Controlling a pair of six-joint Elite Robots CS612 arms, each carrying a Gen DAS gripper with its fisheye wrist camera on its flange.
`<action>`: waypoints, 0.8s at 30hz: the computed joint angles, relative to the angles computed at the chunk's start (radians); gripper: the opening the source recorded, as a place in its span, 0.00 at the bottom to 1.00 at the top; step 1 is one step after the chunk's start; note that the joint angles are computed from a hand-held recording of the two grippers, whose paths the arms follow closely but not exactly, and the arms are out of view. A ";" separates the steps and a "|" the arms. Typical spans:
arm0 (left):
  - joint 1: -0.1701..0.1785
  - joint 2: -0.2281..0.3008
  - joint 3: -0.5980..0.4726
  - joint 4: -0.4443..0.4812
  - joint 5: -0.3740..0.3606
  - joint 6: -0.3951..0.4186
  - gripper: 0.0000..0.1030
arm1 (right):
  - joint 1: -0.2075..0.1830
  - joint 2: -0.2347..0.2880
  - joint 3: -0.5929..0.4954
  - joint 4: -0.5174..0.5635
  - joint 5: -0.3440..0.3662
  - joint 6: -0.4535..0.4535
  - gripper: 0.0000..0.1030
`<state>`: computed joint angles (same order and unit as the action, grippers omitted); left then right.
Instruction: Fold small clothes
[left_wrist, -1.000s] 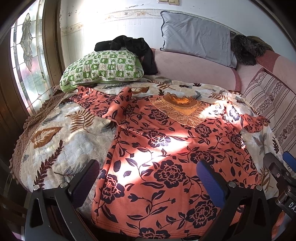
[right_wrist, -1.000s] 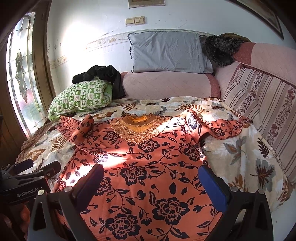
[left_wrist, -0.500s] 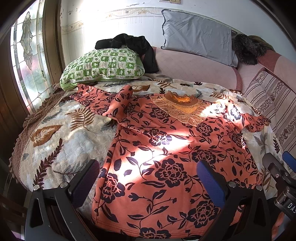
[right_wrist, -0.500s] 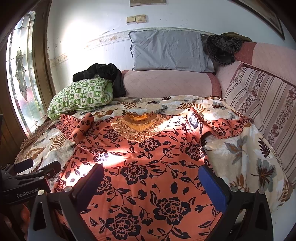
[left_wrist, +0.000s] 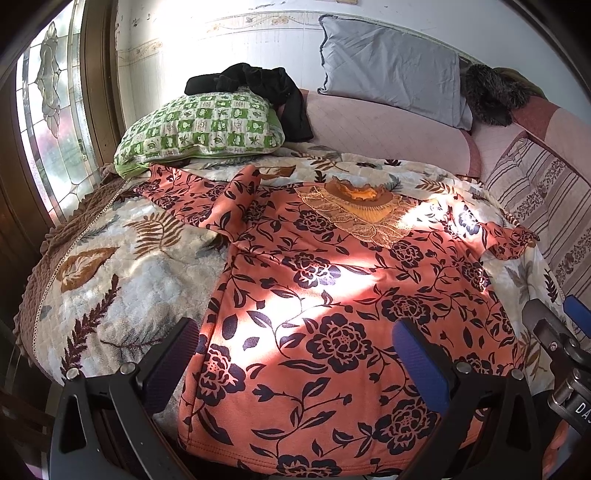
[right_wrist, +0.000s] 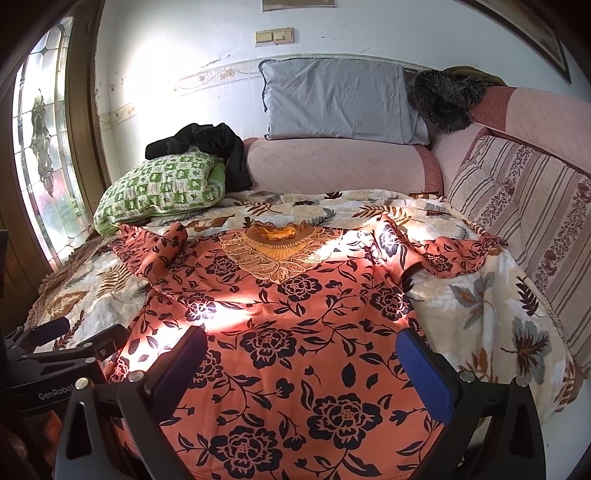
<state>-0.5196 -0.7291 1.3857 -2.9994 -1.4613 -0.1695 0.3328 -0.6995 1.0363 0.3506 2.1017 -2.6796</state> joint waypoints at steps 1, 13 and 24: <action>0.000 0.000 0.001 -0.002 0.001 0.000 1.00 | -0.001 0.000 -0.001 0.000 -0.003 -0.002 1.00; 0.003 0.005 -0.008 0.002 -0.002 0.003 1.00 | -0.003 0.009 -0.020 0.011 -0.009 -0.005 1.00; 0.001 0.005 -0.008 0.006 0.008 0.008 1.00 | -0.004 0.011 -0.025 0.005 -0.017 -0.011 1.00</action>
<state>-0.5190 -0.7246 1.3774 -2.9939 -1.4530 -0.1615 0.3291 -0.6881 1.0113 0.3557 2.0844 -2.6901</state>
